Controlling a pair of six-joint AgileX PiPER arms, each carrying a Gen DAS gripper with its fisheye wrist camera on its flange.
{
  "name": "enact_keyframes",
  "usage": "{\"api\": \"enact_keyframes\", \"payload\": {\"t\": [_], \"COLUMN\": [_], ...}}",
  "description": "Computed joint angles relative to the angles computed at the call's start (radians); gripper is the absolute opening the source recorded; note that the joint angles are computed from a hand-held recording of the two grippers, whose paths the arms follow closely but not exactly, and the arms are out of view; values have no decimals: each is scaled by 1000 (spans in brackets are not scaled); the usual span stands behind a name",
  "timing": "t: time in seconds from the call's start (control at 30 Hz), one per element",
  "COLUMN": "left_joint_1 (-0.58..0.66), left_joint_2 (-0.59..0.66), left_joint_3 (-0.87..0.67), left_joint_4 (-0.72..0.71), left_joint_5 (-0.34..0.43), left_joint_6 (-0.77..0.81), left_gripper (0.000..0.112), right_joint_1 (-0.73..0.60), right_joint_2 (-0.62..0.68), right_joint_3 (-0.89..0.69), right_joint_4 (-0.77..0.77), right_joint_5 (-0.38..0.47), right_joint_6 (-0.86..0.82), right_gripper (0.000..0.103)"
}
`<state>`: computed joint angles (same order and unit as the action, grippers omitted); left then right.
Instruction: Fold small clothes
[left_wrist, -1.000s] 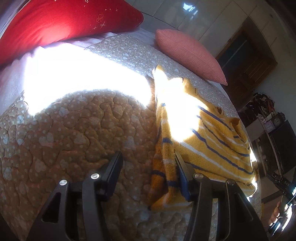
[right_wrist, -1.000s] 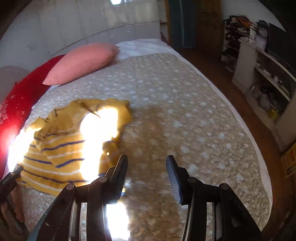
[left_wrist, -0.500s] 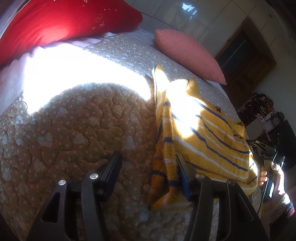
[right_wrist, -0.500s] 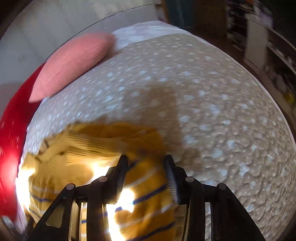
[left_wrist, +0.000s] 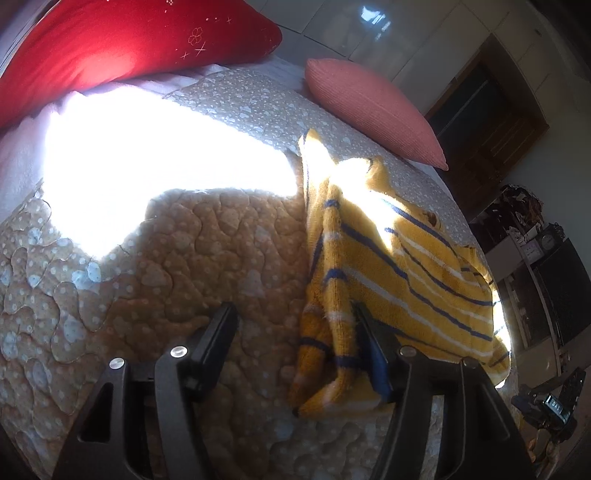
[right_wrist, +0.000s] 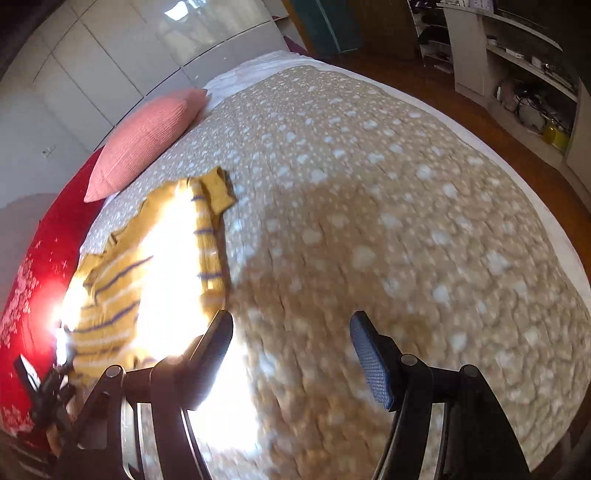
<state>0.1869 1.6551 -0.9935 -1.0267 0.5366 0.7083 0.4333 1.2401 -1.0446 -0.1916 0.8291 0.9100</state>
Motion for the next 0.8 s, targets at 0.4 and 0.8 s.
{"api": "enact_keyframes", "payload": {"t": [0.4, 0.8], "left_joint_1": [30, -14], "left_joint_2": [25, 17], "left_joint_3": [18, 8], "left_joint_4": [-186, -110], "left_joint_5": [62, 11], "left_joint_6": [202, 131], "left_gripper": [84, 86], "right_joint_1": [43, 131], "right_joint_2": [-84, -35], "right_joint_3": [209, 269], "right_joint_4": [249, -24], "right_joint_5": [-339, -516], "right_joint_6": [-175, 105], "right_gripper": [79, 88]}}
